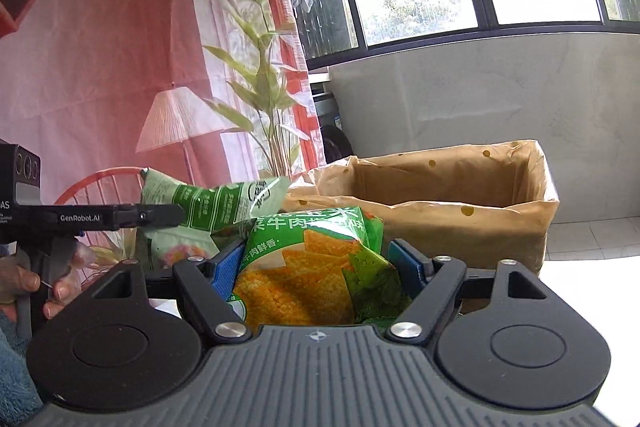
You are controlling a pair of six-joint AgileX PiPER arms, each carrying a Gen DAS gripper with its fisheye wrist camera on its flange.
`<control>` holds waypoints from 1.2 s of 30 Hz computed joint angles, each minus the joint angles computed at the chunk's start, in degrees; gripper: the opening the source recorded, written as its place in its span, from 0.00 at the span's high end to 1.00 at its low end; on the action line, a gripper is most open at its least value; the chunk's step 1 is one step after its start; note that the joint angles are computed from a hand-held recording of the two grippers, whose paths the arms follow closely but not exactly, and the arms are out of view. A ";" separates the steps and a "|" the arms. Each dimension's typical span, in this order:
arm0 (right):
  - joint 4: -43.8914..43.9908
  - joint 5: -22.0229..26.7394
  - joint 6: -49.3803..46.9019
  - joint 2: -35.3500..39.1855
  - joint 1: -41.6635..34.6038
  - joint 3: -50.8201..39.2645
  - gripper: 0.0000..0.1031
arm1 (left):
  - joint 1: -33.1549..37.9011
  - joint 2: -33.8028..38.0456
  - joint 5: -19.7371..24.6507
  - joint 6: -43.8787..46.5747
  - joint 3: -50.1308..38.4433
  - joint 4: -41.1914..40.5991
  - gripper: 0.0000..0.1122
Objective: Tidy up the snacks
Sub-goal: 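Lift both green bags over the box and open both tools to drop them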
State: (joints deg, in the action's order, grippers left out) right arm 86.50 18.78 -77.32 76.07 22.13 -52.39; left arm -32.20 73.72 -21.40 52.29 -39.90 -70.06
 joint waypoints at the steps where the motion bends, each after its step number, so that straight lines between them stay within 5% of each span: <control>1: -0.39 -0.19 0.55 -0.18 -0.15 0.26 0.24 | -0.24 0.51 -0.04 -2.04 0.43 1.42 0.46; 7: -5.23 -0.78 6.68 -0.09 -0.41 0.82 0.24 | 0.62 0.94 0.86 -7.98 1.15 6.97 0.46; 15: -0.81 -0.20 0.53 -1.62 -1.61 1.06 0.24 | -1.01 -3.44 -2.52 -2.36 0.00 4.14 0.46; 24: 1.25 -1.15 -3.77 0.13 -3.88 -5.72 0.24 | 0.63 2.78 -1.82 4.29 -13.72 5.75 0.46; 31: -12.02 -7.99 5.61 6.42 -3.94 -14.90 0.24 | -0.82 20.24 -7.82 24.86 -34.07 -10.13 0.46; 36: -22.07 -9.62 14.44 9.42 -4.50 -17.96 0.24 | -1.15 33.31 -12.98 47.83 -50.55 -27.64 0.46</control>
